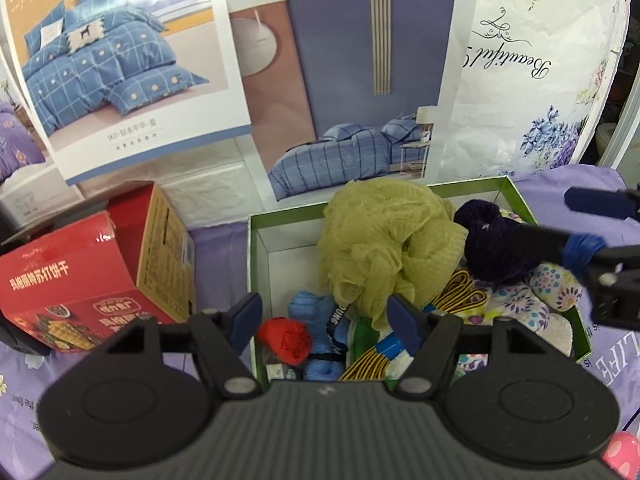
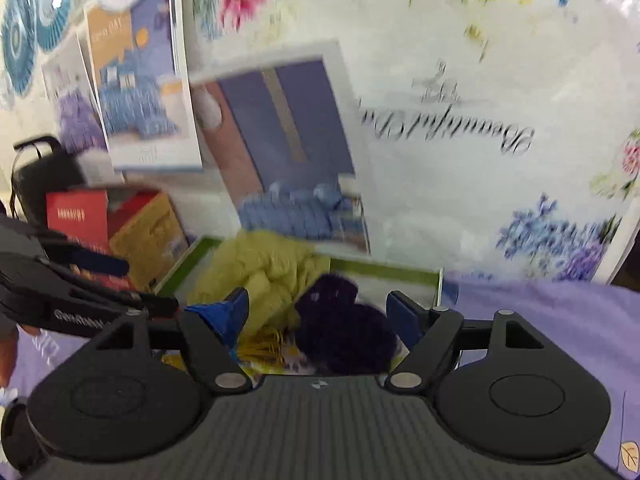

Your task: Organize soft objects

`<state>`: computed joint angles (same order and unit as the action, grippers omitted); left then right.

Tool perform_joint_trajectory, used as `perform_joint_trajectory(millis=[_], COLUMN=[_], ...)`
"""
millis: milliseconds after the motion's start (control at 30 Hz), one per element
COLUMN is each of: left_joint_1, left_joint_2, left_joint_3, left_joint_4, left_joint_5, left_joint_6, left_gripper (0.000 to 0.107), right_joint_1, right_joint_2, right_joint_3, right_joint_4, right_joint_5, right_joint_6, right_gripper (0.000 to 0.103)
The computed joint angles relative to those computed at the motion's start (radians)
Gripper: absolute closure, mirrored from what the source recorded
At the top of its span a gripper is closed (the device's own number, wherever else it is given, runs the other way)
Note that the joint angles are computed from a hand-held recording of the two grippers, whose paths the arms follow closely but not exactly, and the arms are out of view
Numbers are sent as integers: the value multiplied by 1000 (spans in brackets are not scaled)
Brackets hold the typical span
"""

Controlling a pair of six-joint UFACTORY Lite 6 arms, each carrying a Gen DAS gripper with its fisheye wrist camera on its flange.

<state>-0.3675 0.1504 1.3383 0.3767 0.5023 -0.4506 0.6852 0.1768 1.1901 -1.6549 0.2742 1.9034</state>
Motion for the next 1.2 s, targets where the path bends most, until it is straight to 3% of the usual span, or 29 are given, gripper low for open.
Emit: perform_joint_trajectory(millis=[133, 333, 567, 733, 833, 1033, 1200], left_joint_1=[4, 50, -48, -176, -310, -731, -1237], left_joint_2=[-23, -68, -287, -523, -662, -912, -927], left_joint_3=[4, 81, -76, -285, -409, -649, -748], left_joint_4=[-13, -258, -120, -47, 64, 363, 535], left_joint_5=[1, 40, 67, 97, 136, 356, 737], left_joint_6=[-11, 183, 48, -103, -287, -838, -1320], left_gripper=[37, 36, 33, 31, 22, 21, 21], right_joint_1=[-17, -9, 106, 294, 428, 772, 1023], right_joint_2=[-28, -152, -410, -558, -602, -634, -509], right_joint_3=[-18, -161, -388, -499, -540, -621, -617], right_joint_4=[78, -7, -4, 172, 291, 413, 483], right_joint_5=[-29, -14, 120, 289, 397, 701, 895], right_joint_6=[-63, 98, 163, 77, 34, 186, 422], right_gripper=[39, 38, 36, 35, 35, 35, 34])
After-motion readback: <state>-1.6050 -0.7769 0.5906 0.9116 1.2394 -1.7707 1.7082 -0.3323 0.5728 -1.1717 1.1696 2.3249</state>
